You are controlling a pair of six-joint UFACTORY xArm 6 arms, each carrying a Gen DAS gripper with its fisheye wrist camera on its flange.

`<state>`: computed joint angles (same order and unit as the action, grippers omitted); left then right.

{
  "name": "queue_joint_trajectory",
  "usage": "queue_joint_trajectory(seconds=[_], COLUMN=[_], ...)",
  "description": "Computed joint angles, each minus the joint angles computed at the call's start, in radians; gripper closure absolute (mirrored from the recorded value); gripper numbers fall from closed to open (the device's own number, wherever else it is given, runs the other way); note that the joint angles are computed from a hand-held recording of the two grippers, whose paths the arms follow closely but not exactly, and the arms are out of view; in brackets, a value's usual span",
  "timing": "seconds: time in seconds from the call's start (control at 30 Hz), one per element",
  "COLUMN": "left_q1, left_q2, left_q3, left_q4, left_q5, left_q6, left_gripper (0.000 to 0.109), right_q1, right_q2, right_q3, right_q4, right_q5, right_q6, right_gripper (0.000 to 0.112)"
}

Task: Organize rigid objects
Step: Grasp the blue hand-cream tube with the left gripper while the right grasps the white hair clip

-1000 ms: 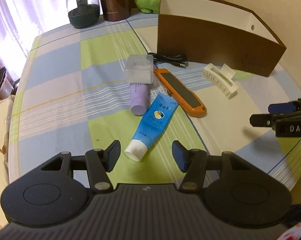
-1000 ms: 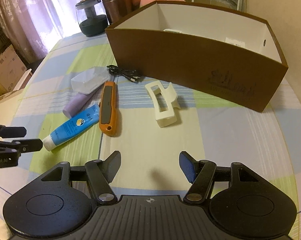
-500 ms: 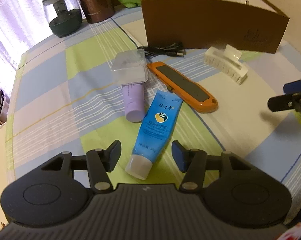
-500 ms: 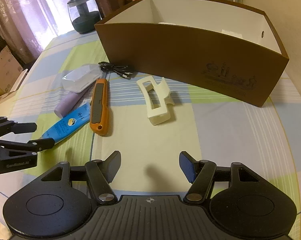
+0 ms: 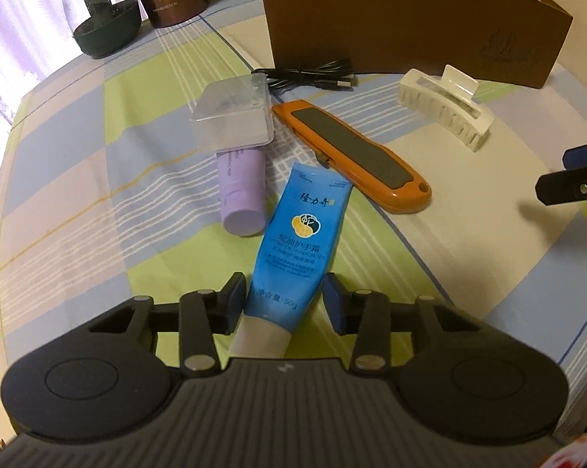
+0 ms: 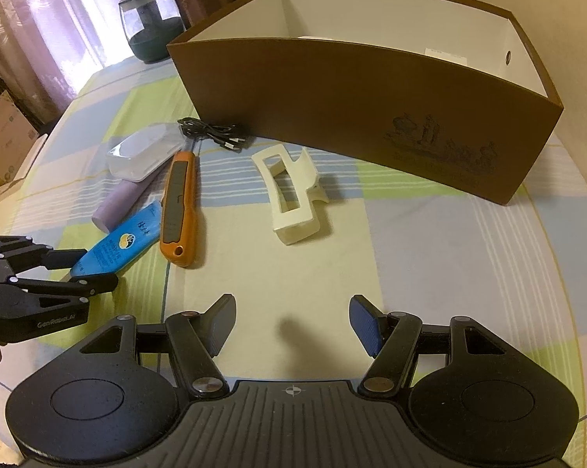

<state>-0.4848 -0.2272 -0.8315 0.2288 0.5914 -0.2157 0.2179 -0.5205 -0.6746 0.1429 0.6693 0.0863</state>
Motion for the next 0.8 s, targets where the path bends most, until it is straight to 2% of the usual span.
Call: queue_joint_trajectory(seconds=[0.17,0.27,0.57,0.8], left_q1=[-0.021,-0.034,-0.042,-0.041], left_q2=[-0.032,-0.041,0.006,0.013], left_q3=[0.009,0.011,-0.022,-0.029], left_q4=[-0.059,-0.078,-0.009,-0.002], left_q5=[0.043,0.071,0.048,0.042], left_q6=[-0.016,-0.035,-0.022,-0.028], left_gripper=[0.079,0.079,0.072,0.074], right_q1=[0.000,-0.001,0.007,0.002], right_q2=[0.006,0.006,-0.001,-0.023], right_q3=[-0.004,-0.003,0.004,0.019], right_q4=[0.006,0.010,0.015,0.017], right_q5=[0.002,0.003,0.008,0.012], right_q6=[-0.006,-0.010,-0.021,-0.017], right_gripper=[0.051,0.051,0.051,0.051])
